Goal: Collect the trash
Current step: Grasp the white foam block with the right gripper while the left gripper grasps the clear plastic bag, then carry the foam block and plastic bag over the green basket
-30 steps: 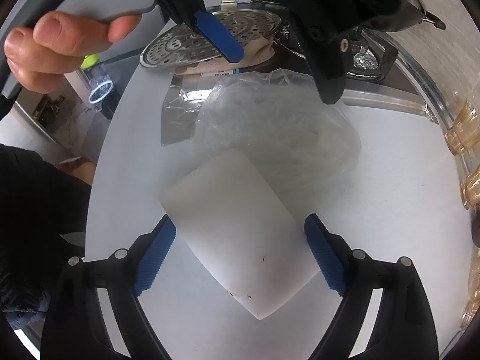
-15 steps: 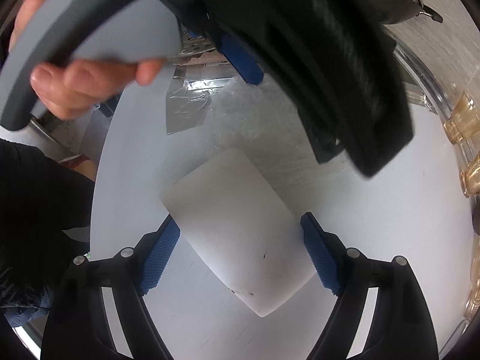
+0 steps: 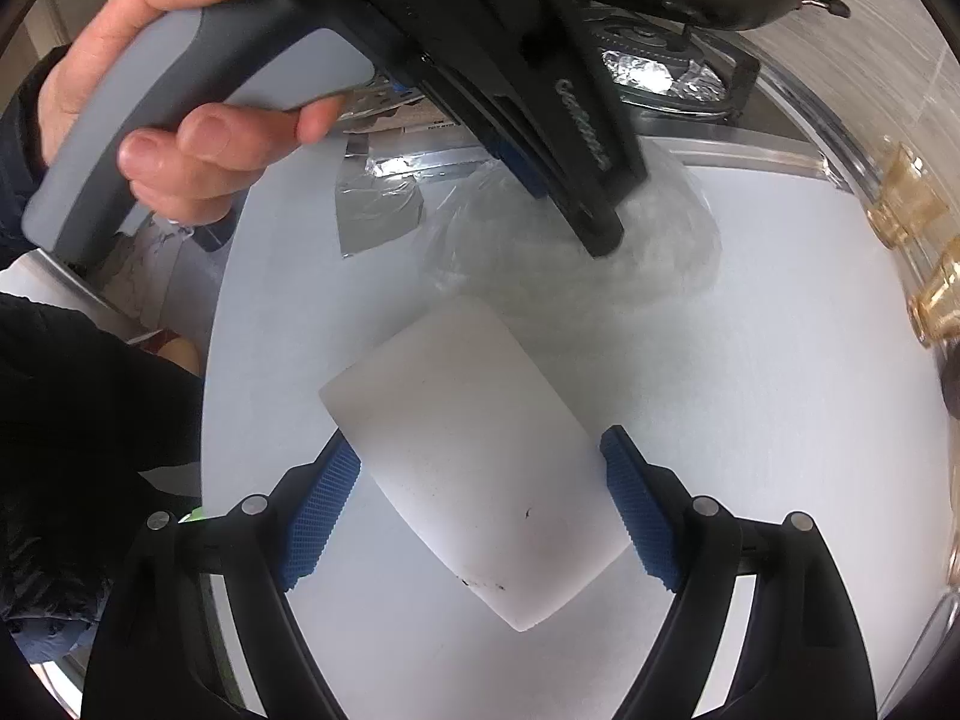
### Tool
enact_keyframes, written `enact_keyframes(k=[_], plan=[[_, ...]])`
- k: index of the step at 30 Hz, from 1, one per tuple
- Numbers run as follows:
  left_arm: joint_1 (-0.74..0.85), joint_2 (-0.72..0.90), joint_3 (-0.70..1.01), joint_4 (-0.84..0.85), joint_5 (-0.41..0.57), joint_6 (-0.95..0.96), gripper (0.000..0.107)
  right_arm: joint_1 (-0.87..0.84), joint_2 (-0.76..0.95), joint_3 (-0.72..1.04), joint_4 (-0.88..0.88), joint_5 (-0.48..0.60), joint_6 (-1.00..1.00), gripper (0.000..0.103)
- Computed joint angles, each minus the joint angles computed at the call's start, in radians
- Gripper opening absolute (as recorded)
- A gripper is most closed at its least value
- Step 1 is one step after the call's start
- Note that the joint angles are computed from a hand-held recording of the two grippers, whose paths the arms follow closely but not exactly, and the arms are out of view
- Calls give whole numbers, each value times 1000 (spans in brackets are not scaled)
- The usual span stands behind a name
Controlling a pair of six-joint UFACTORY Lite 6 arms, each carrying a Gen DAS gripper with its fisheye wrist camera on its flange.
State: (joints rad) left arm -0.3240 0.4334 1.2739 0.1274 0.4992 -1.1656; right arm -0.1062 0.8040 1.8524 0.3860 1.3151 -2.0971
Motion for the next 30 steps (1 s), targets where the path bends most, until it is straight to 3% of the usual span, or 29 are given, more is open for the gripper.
enact_keyframes(k=[7, 15, 23, 30], plan=[[-40, -42, -8, 72, -2, -24, 21, -101, -2, 75, 34, 110, 24, 82], [-188, -92, 62, 67, 13, 134, 21, -345, -40, 187, 125, 289, 120, 82], [-359, -22, 192, -148, 13, 499, 21, -695, -251, -57, 143, 261, 184, 82], [-475, -16, 178, -371, -22, 817, 21, -987, -440, -400, 131, 115, 219, 82]])
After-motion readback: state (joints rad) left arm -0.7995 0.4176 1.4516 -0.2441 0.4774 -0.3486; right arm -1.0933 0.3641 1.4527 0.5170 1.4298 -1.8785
